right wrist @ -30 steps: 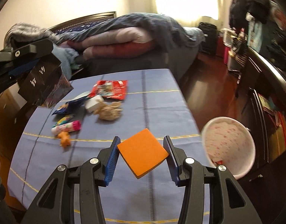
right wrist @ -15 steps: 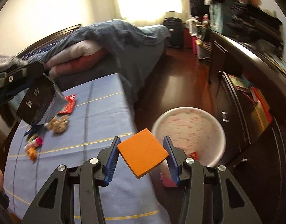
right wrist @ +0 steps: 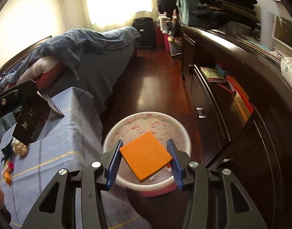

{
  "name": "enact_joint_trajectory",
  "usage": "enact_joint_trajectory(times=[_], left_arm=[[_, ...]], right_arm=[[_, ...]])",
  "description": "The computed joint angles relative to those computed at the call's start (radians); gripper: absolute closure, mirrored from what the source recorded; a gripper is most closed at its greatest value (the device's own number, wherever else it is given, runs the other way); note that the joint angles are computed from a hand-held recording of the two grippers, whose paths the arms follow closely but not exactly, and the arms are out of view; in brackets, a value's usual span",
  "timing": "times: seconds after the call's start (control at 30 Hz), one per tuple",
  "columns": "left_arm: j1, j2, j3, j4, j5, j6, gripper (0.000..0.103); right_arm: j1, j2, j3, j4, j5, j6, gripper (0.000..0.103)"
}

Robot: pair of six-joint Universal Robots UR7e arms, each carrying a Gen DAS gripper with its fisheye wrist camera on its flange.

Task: Collect trash
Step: 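Carry the cigarette box and orange sponge with both grippers over the wastebasket, then open both grippers to drop the box and sponge into the wastebasket, then move both grippers back to the table and grasp the blue snack wrapper with the left gripper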

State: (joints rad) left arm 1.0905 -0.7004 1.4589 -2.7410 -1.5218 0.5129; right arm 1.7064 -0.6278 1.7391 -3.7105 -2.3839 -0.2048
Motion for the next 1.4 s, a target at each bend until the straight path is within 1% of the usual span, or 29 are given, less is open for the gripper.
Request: enact_joint_trajectory(times=[0.2,0.47,0.63,0.87,1.03,1.13,1.17,1.2,1.23,1.3,1.4], left_arm=[[-0.005,0.072,-0.066,0.022,-0.007,-0.005,0.076],[-0.001,0.159,-0.162,0.068,0.025,-0.02,0.076],[0.007,0.213,-0.231,0.129,0.034,-0.044,0.076],[0.018,0.261,-0.298,0.189,0.037,-0.075,0.076],[0.023,0.27,-0.315,0.196,0.039,-0.098,0.068],[0.023,0.253,-0.291,0.162,0.047,-0.095,0.058],[0.022,0.241,-0.276,0.142,0.049,-0.096,0.054],[0.023,0.233,-0.266,0.132,0.047,-0.099,0.052],[0.024,0.224,-0.259,0.127,0.044,-0.105,0.051],[0.027,0.204,-0.24,0.11,0.042,-0.114,0.044],[0.025,0.162,-0.192,0.052,0.059,-0.116,0.041]], right_arm=[[-0.033,0.005,-0.023,-0.01,-0.011,-0.012,0.055],[-0.072,0.017,-0.054,0.009,-0.006,0.001,0.055],[-0.093,0.027,-0.075,0.035,0.004,0.008,0.055],[-0.11,0.053,-0.117,0.053,-0.003,-0.002,0.055],[-0.114,0.065,-0.137,0.064,-0.023,-0.012,0.055],[-0.112,0.058,-0.122,0.054,-0.015,-0.002,0.053],[-0.111,0.057,-0.122,0.053,-0.015,0.0,0.05],[-0.109,0.057,-0.119,0.048,-0.019,0.0,0.044],[-0.109,0.056,-0.117,0.043,-0.017,-0.001,0.042],[-0.106,0.052,-0.112,0.038,-0.009,0.001,0.035],[-0.1,0.053,-0.115,0.036,0.004,-0.012,0.027]])
